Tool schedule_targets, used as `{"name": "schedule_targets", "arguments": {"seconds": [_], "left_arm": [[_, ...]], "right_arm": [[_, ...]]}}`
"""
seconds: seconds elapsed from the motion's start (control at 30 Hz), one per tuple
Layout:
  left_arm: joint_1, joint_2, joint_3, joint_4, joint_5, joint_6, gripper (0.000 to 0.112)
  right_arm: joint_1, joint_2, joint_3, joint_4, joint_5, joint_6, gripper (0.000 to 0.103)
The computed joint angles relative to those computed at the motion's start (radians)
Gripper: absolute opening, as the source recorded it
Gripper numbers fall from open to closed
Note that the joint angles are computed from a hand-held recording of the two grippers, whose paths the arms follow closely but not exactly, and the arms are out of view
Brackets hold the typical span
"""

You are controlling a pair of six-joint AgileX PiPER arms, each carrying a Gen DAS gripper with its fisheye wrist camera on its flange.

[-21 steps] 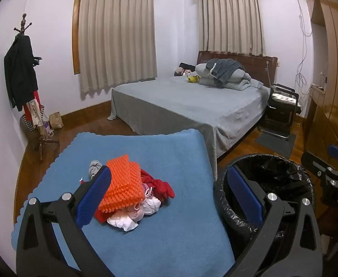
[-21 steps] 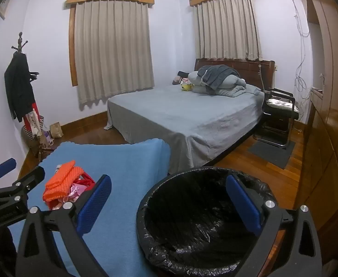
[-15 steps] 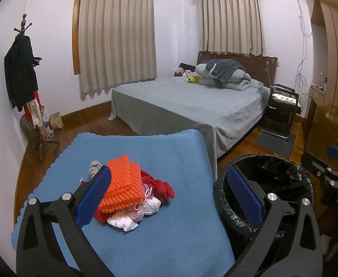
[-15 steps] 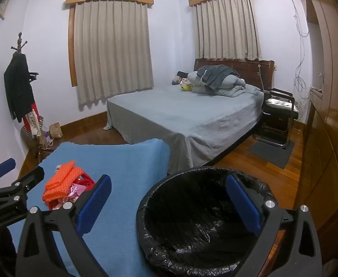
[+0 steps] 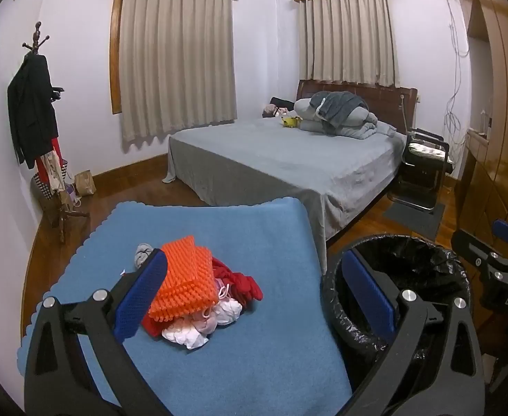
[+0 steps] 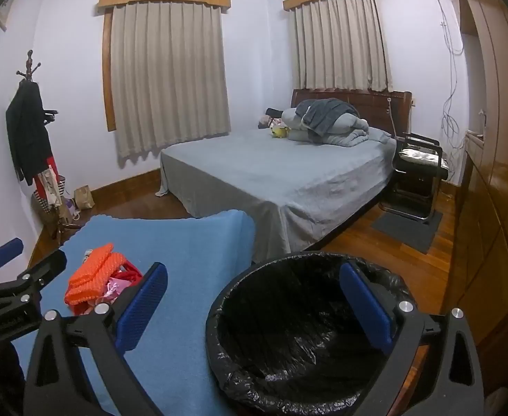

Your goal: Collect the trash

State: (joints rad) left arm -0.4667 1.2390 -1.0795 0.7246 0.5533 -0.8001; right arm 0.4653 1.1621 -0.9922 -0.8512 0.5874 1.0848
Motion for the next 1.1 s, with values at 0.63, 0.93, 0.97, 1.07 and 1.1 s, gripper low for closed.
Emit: {"name": "schedule_targets", "arguments": {"seconds": [0.63,0.93,0.97,1.07,1.1], "left_arm": [[-0.011,0.002,-0.023,-0.001,0.019,0.000,0.098],[-0.008,-0.001,-0.020,-0.004,0.015,0.002,0.098],[-0.009,-0.001,-0.021,-0.004,0.016,0.002,0.098],[-0.008,-0.001,-0.021,-0.005,0.015,0.004,0.098],[0.003,-0.005,-0.041,-0.041,0.028,0.047,0.098]], "right_arm": [[-0.002,-0.016,-0.005,0.017,0.011,-0.022,0.097],[-0.006,-0.017,-0.025,0.048,0.023,-0.057,0.097],[-0.006,-0.016,-0.024,0.045,0.022,-0.055,0.097],[-0.007,-0.016,-0.024,0.048,0.021,-0.057,0.097],[-0.008,-0.019,-0.026,0.054,0.024,-0.063,0.097]]}}
